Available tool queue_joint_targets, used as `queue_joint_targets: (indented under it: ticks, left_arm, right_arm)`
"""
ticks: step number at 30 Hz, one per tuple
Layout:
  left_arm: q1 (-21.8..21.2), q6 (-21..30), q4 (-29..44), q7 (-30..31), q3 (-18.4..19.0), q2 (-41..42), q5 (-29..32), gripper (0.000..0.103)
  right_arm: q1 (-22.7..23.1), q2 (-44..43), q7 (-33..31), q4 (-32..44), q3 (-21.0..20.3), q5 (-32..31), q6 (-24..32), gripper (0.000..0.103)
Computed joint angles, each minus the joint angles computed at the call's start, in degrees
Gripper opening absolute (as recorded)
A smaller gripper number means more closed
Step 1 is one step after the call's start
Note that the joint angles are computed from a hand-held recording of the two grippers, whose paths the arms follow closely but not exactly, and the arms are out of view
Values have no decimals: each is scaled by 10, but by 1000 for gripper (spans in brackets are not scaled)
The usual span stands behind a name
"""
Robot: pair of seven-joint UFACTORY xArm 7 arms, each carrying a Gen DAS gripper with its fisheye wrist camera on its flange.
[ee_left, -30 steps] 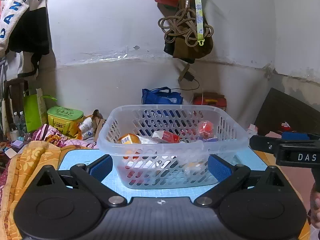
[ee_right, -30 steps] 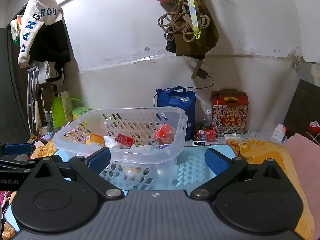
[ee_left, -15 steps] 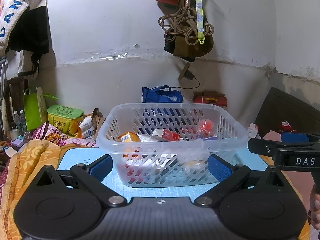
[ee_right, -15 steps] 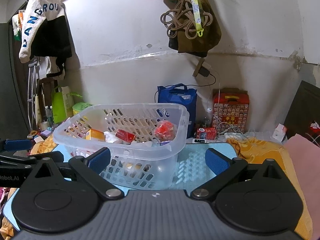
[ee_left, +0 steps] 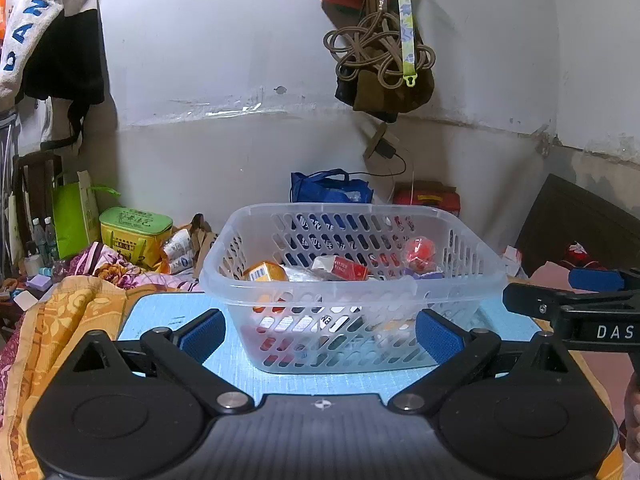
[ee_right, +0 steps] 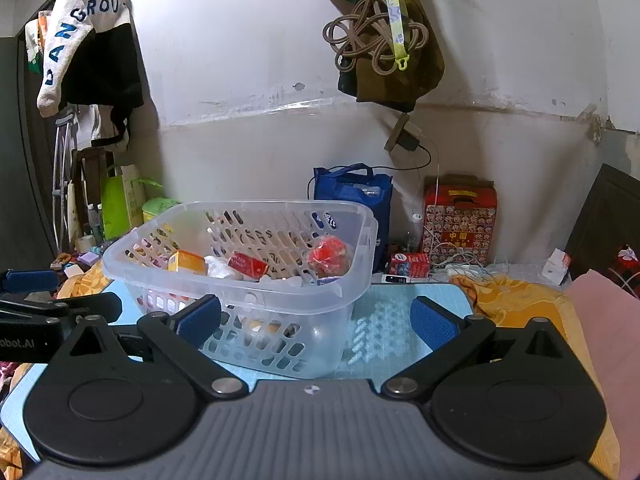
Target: Organize objects
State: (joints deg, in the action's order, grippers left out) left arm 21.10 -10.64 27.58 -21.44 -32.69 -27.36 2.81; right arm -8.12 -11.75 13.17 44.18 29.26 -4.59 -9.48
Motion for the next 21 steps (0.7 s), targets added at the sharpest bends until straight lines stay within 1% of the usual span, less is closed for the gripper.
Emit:
queue_joint_targets:
  ticks: [4,11,17,19,21]
  left_arm:
    - [-14,-6,-4,3,15,0,-3,102]
    - [-14,-6,-1,8,13,7,-11,102]
    - [-5,-5,-1,6,3,5,-13,102]
    - [-10,-6,-1,7,8,6,-12,102]
    - [-6,-6,-1,7,4,7,-14,102]
  right_arm:
    - [1,1,3,1,-1,0,2,103]
    - [3,0,7,-1,-5,-5,3,103]
    - [6,1,8,1,-11,-11,5,103]
    - [4,1,9,0,-10,-12,5,103]
    - [7,2,9,0,-14,-13,5,103]
